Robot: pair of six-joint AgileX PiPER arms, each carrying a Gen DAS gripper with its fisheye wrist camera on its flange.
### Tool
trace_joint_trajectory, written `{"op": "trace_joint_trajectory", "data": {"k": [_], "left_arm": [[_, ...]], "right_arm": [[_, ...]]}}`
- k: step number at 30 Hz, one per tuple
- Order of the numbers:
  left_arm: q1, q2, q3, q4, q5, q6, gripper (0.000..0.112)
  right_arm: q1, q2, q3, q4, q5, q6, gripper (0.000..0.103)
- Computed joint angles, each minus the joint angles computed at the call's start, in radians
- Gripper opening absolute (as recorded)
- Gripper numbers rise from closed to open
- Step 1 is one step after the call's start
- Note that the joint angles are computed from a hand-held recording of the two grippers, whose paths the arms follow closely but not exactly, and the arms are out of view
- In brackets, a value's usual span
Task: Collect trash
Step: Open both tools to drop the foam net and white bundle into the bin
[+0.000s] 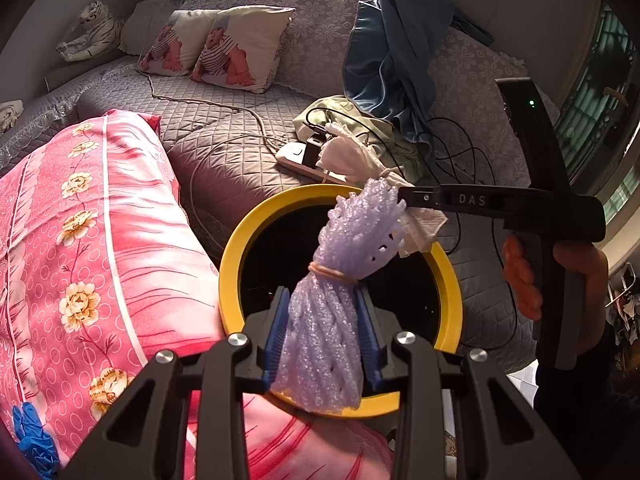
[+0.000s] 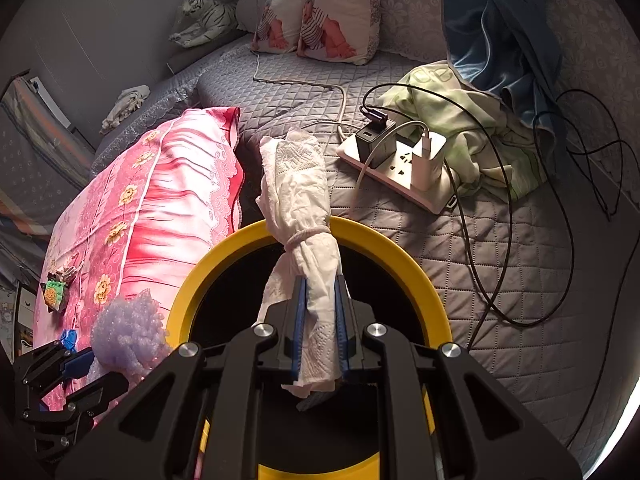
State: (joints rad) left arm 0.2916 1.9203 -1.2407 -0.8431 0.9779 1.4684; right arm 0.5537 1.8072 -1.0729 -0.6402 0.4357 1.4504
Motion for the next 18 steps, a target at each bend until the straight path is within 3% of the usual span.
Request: {"op": "trace_joint_trajectory", "data": {"k": [6,10,14,18], "left_arm": [[-0.015,0.037,-0.026,0.027,0.018,-0.046,0.032],[-0.007,0.045,-0.032,0.019,0.020,-0.057,0.054],[0.005,0.056,-0.052,0.014,0.027,-0.078,0.062],[0.017,0.061,-0.069,0.013,0.036,-0.086,0.062]], "right_arm": [[-0.012,0.015,0.020,0.018,-0.026,-0.002,0.014],[-0.027,0.010,0.035,0.028,-0.038,0.001,0.021],[-0.041,-0.001,0.052,0.023,-0.052,0.023,0.025],[-0.042,-0.005,0.046,0.042,-0.044,0.007,0.025]]}}
